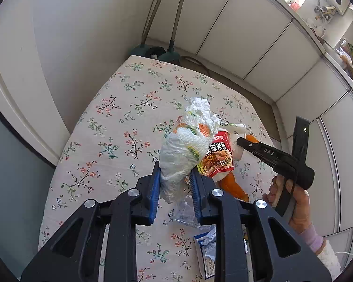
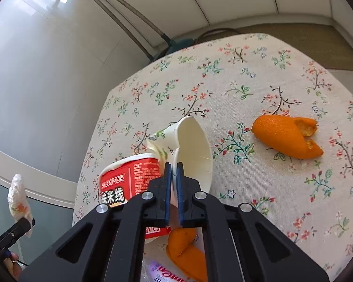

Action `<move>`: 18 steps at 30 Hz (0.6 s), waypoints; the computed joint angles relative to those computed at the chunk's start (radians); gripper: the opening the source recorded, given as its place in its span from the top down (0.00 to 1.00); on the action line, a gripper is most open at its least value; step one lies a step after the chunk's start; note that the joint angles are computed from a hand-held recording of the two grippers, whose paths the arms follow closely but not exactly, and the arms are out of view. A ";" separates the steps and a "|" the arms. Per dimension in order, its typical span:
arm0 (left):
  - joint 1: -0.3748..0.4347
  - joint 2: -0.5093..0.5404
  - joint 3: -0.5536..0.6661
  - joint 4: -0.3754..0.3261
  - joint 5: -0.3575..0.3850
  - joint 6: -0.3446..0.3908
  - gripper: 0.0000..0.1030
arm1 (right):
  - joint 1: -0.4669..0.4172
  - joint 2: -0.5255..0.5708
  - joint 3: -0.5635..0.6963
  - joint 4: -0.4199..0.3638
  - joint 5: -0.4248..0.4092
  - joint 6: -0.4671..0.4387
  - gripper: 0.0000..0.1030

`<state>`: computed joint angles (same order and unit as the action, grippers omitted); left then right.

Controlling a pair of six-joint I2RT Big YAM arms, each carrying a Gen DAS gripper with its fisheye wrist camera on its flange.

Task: Collect trash
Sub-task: 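Carry the white paper cup to the bin and open the right tool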

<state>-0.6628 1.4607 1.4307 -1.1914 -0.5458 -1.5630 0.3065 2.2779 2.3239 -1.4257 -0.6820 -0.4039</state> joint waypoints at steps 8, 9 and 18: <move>0.004 0.035 0.036 -0.018 -0.036 -0.032 0.78 | -0.025 -0.187 -0.234 0.213 0.054 0.010 0.97; 0.003 0.040 0.042 -0.017 -0.037 -0.034 0.78 | -0.028 -0.203 -0.254 0.233 0.058 0.014 0.97; -0.014 0.089 0.111 0.019 -0.065 0.004 0.78 | -0.078 -0.366 -0.423 0.391 0.091 0.030 0.97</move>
